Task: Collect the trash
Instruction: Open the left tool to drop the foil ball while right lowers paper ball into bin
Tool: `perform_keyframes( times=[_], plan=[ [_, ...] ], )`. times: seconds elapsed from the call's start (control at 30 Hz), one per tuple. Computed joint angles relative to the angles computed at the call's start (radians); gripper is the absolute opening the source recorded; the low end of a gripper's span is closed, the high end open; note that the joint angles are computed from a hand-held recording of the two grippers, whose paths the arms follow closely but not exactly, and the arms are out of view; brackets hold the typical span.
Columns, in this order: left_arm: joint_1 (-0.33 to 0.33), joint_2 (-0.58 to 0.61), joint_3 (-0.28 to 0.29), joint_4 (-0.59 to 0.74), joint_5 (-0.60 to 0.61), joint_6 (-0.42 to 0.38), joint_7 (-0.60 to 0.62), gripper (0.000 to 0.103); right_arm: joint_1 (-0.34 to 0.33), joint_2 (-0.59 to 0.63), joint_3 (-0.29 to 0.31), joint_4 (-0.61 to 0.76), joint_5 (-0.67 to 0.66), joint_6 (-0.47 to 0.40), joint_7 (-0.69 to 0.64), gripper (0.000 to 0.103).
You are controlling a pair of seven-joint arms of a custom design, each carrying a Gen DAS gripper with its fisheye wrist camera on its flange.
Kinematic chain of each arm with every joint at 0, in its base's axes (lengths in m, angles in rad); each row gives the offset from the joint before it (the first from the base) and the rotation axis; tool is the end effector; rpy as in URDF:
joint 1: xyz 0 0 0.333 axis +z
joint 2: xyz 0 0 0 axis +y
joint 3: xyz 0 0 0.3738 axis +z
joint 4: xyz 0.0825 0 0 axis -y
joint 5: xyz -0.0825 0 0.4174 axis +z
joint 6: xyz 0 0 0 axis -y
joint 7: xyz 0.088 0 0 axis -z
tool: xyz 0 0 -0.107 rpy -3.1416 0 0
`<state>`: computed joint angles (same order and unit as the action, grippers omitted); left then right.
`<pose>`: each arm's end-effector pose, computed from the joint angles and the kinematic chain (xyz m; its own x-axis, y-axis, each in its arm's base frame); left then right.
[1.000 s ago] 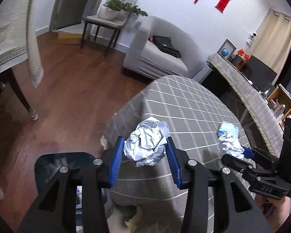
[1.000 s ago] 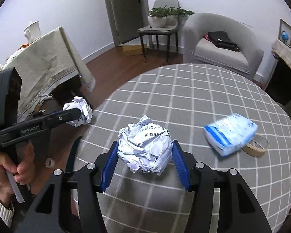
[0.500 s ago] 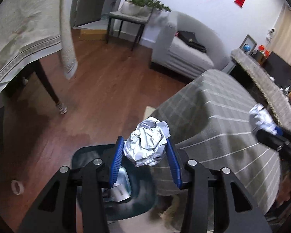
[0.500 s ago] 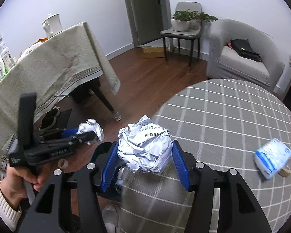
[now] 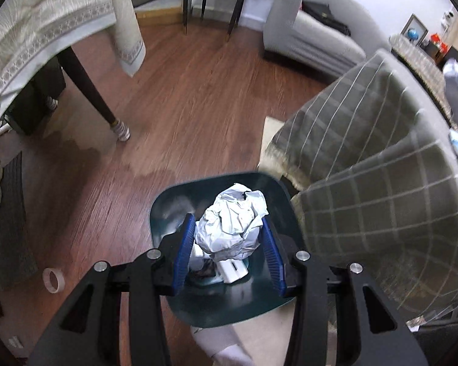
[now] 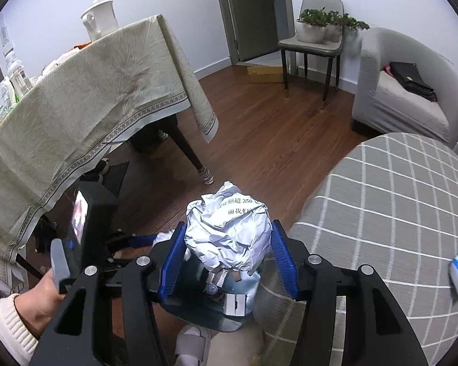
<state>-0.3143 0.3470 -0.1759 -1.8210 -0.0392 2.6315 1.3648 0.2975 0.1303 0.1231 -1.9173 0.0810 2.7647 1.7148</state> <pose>0.6440 -0.3271 0.4369 -0.2633 -0.9474 0.1816 -0.8920 0.1675 -0.4198 0.6197 0.2688 0.5523 0.2643 -0.9474 -0.1808 -0.7673 -0.0930 -0.6346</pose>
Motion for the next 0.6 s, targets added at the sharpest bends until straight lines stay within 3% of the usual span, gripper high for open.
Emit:
perform_keyframes(
  times=[0.43,0.6],
  plan=[
    [0.026,0.063,-0.014,0.036,-0.039,-0.177,0.079,0.047,0.015,0.095,0.025,0.104,0.005,-0.106,0.004,0.056],
    [0.025,0.071,-0.014,0.043,-0.049,-0.199,0.093,0.049,0.025,0.122,0.024,0.132,-0.006,-0.154,0.017,0.056]
  ],
)
